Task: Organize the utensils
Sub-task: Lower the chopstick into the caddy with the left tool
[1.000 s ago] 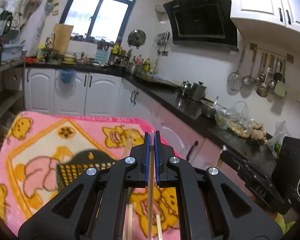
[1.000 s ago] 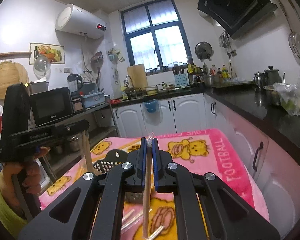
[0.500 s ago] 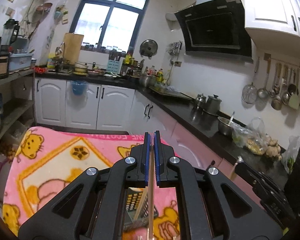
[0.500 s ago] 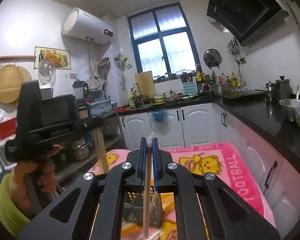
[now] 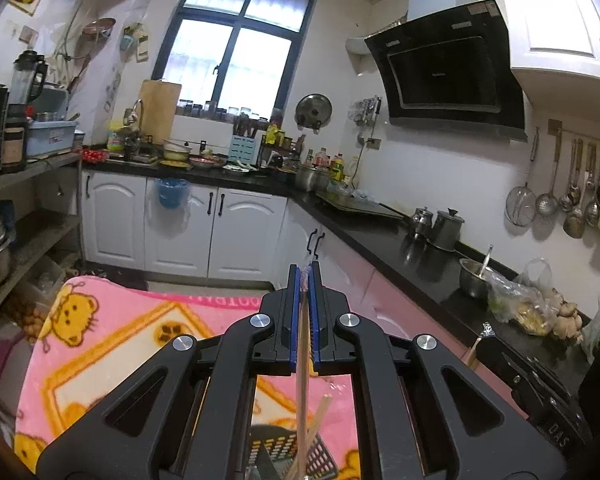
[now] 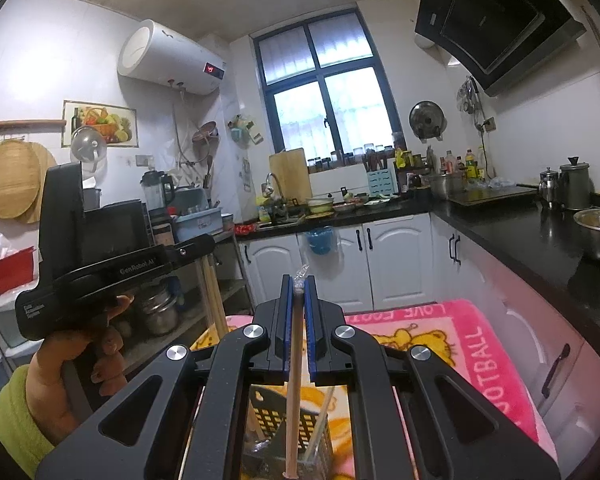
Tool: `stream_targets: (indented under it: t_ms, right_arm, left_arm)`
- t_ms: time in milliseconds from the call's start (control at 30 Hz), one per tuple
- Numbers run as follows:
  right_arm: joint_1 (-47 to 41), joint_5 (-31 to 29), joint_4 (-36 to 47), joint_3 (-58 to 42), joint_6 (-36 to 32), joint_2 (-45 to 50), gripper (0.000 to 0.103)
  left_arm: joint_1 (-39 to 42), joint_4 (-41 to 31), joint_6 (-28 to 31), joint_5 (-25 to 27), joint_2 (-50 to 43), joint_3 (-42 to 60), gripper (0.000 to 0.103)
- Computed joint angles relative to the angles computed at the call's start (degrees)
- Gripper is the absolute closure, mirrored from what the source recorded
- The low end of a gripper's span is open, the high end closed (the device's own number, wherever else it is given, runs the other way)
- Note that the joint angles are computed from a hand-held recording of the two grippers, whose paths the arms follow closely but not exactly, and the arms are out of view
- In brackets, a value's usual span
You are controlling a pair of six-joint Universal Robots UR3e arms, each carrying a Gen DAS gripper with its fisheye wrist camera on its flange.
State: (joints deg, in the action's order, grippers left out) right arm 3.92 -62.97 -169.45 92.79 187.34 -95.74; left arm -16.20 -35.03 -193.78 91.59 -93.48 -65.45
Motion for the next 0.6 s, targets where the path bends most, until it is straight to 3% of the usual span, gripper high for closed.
stream_targets:
  t_ms: [600]
  right_arm:
    - [6.96,-6.55,-2.50,-12.26,1.32,15.77,0.097]
  left_arm:
    - [4.22,6.60,0.38,-2.31,-0.64,-5.10,0.101]
